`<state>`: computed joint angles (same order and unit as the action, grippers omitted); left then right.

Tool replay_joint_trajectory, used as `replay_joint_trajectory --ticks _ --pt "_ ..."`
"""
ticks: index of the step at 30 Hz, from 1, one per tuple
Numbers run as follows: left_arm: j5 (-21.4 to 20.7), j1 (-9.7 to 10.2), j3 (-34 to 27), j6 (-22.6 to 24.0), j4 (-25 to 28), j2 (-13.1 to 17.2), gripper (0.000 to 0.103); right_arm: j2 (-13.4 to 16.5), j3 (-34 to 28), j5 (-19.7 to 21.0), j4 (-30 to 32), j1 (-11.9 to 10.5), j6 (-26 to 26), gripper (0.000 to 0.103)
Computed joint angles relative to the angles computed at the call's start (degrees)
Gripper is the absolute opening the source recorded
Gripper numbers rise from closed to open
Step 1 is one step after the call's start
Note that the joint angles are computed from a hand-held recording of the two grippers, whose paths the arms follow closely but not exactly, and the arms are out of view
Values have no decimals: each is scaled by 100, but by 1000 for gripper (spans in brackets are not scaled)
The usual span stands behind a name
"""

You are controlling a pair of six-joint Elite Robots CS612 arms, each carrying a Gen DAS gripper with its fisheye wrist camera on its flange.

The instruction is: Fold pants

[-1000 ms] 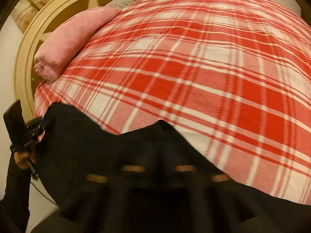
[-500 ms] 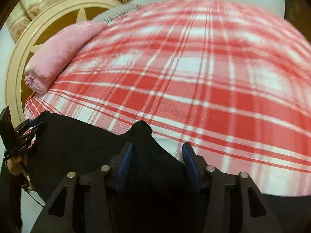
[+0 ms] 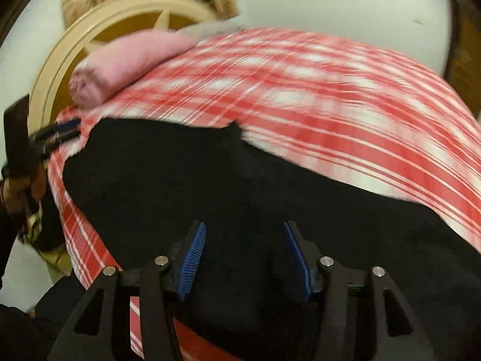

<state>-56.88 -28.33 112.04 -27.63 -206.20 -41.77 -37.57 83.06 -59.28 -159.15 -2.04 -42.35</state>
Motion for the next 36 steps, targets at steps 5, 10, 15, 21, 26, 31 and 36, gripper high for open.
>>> replay_joint_trajectory --ticks 5,10,15,21,26,31,36 --pt "-786 -251 -650 929 287 133 57 -94 219 -214 -1015 -505 993 55" --pt "-2008 -438 -1652 1754 912 486 45 -43 127 -536 -1255 -1137 2400 55" --pt "-2705 -661 -2555 2440 1505 857 40 122 -83 -757 -1257 -1554 3478 55" --pt "-3085 -833 -3107 2914 2273 1073 40 375 -421 -501 -1107 -1813 4362 55" --pt "-3090 -905 -3329 3015 2782 1198 38 521 -621 -551 -1055 -1854 4592 55" --pt "-2867 -981 -3391 3159 2962 1216 38 706 -845 -403 -989 -1909 4928 55" --pt "-2826 -979 -3546 3212 3044 1287 33 782 -970 -369 -1165 -1895 4940 18"
